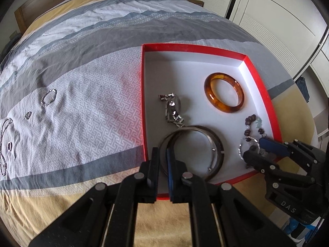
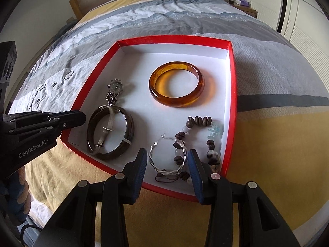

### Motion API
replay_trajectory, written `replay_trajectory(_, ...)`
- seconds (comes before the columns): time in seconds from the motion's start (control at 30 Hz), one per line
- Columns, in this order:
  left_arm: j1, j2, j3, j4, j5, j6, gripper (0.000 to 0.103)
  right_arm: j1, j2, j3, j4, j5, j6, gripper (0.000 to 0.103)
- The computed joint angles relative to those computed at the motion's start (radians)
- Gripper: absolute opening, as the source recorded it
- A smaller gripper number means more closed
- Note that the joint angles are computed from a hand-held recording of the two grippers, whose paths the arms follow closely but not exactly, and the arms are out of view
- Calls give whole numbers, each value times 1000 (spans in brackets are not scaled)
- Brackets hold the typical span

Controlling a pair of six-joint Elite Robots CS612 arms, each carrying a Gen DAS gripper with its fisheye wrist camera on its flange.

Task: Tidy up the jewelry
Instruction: 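Open the left tool to drop the cuff bangle while the right tool releases the hoop, then withdraw both open tools from the red box toward the remaining jewelry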

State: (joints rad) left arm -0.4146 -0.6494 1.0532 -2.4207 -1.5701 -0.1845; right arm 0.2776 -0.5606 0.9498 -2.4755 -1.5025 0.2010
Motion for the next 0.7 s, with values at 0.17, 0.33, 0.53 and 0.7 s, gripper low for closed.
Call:
replay_trajectory(0.17,2,-22,27,-22,-14,-6,11,2,-18,23,-13,-12,5,47)
replay_trajectory(0.33,1,-69,88,-72,-12,-6,12,6,-49,66,-44,-19,10,47)
replay_trajectory(0.53,-3,-139,200,-144,3,-15,17,11,-98,136,-102,-17,38,48)
replay_trajectory(0.7,-2,-199,301,-218,9,17,17,24,-135,186,-143,-9,47,49)
